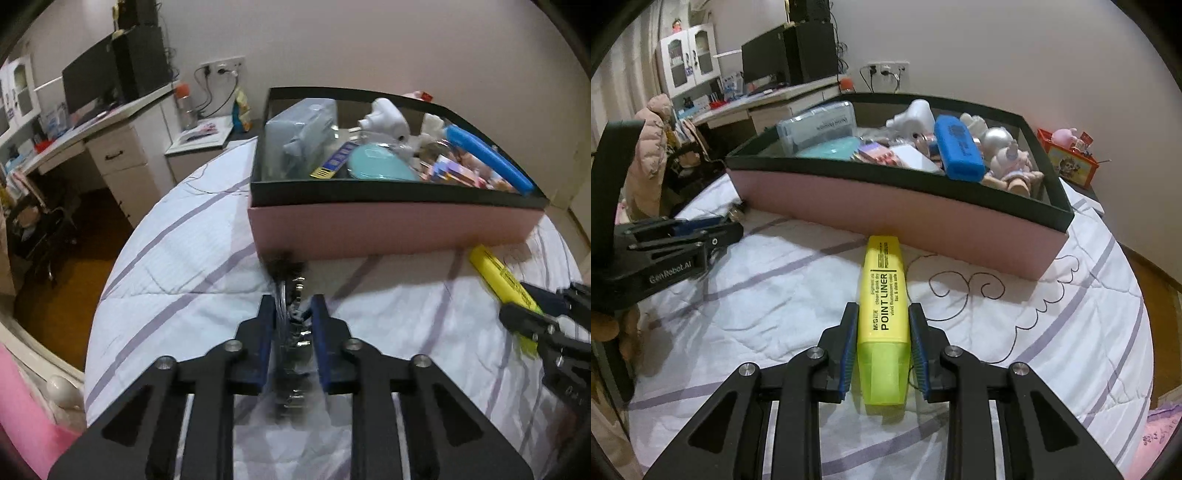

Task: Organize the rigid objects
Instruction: 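Grasp the black hair clip with the left tool while the right tool grasps the yellow highlighter, then carry the hair clip and yellow highlighter over the box and open both tools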

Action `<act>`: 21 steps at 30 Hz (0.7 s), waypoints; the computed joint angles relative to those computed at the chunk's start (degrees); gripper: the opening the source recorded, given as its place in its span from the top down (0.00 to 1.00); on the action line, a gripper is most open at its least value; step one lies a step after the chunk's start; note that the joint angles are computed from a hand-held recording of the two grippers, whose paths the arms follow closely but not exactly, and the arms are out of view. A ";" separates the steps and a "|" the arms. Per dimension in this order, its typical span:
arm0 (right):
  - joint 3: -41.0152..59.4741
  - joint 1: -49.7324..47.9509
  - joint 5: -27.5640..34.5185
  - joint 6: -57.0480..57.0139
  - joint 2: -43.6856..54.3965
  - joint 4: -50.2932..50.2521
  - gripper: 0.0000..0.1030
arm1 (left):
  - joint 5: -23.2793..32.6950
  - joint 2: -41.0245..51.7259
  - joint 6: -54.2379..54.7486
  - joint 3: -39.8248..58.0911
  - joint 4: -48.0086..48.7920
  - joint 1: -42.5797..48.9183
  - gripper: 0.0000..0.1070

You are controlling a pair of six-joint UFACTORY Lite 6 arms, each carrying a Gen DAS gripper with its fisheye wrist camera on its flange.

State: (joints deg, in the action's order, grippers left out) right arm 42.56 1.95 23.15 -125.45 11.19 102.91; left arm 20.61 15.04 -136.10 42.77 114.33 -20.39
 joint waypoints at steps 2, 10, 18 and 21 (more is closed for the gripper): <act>-1.29 -0.53 1.01 -1.51 -1.28 1.37 0.74 | -0.31 -0.93 -2.21 -1.03 2.93 0.09 0.83; -4.55 -3.01 5.75 1.06 -7.30 -1.46 0.74 | -1.84 -10.47 -8.82 -7.42 10.84 -1.40 0.83; -5.16 -4.13 8.91 4.44 -14.64 -3.57 0.74 | -2.21 -17.65 -1.22 -7.54 4.68 -3.80 0.82; -2.24 -3.11 8.44 6.22 -14.52 -3.71 0.74 | -3.66 -15.16 3.61 -1.59 2.65 -3.22 0.82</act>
State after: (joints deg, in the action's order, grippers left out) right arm 40.32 -1.16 31.59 -119.23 -3.32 99.20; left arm 16.95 -0.11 -132.48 41.18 116.98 -23.61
